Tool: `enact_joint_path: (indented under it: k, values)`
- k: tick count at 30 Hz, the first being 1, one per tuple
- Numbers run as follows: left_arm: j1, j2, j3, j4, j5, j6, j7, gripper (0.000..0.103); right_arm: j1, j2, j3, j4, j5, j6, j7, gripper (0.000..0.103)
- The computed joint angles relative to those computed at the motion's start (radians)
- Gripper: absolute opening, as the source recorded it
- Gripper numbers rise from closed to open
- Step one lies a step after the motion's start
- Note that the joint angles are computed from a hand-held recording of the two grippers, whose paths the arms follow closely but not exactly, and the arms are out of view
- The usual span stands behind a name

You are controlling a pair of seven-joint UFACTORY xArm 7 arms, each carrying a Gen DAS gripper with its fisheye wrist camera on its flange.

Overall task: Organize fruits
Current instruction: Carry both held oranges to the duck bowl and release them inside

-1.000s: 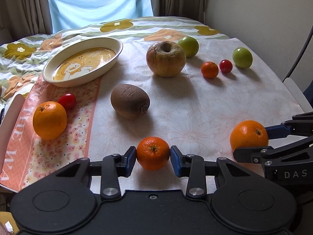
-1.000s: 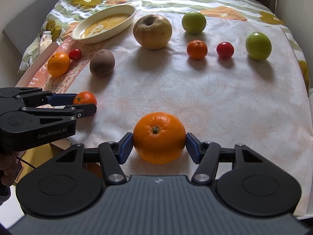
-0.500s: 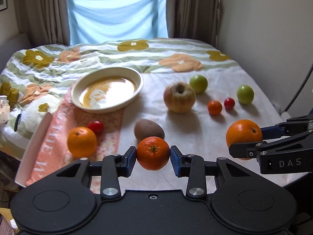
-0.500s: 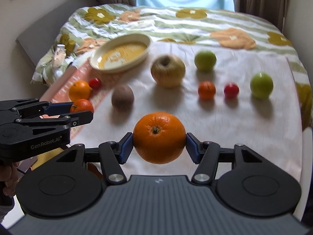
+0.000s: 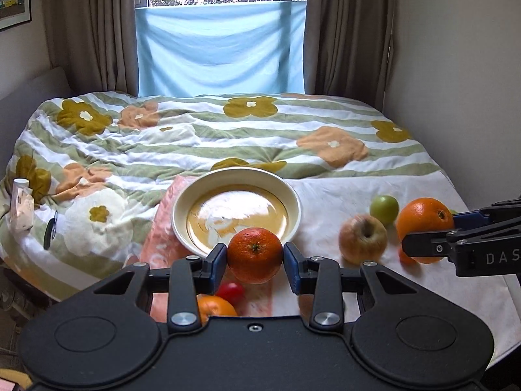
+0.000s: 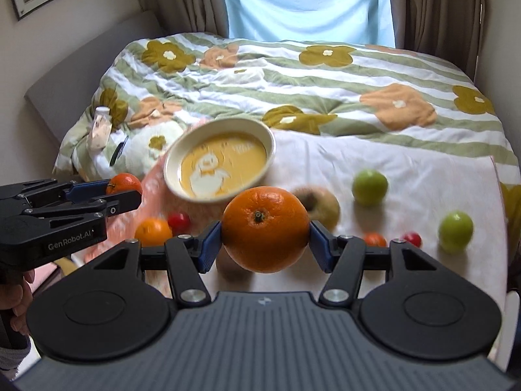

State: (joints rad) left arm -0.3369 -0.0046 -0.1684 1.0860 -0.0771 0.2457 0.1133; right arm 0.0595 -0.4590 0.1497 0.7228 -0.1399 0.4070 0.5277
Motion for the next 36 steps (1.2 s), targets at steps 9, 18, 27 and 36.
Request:
enact_joint_path:
  k: [9, 18, 27, 36]
  values:
    - [0.051, 0.271, 0.005, 0.315, -0.048, 0.081, 0.160, 0.042, -0.049, 0.324, 0.050, 0.280, -0.193, -0.014, 0.224, 0.073]
    - [0.070, 0.574, -0.024, 0.693, -0.038, 0.225, 0.260, 0.042, 0.037, 0.594, -0.059, 0.533, -0.326, 0.016, 0.365, 0.073]
    - [0.014, 0.863, -0.013, 1.097, -0.017, 0.407, 0.359, 0.042, 0.116, 0.716, -0.165, 0.650, -0.283, 0.070, 0.359, 0.073]
    - [0.001, 0.937, -0.008, 1.193, -0.039, 0.426, 0.434, 0.101, 0.131, 0.709, -0.200, 0.636, -0.293, 0.096, 0.403, 0.073]
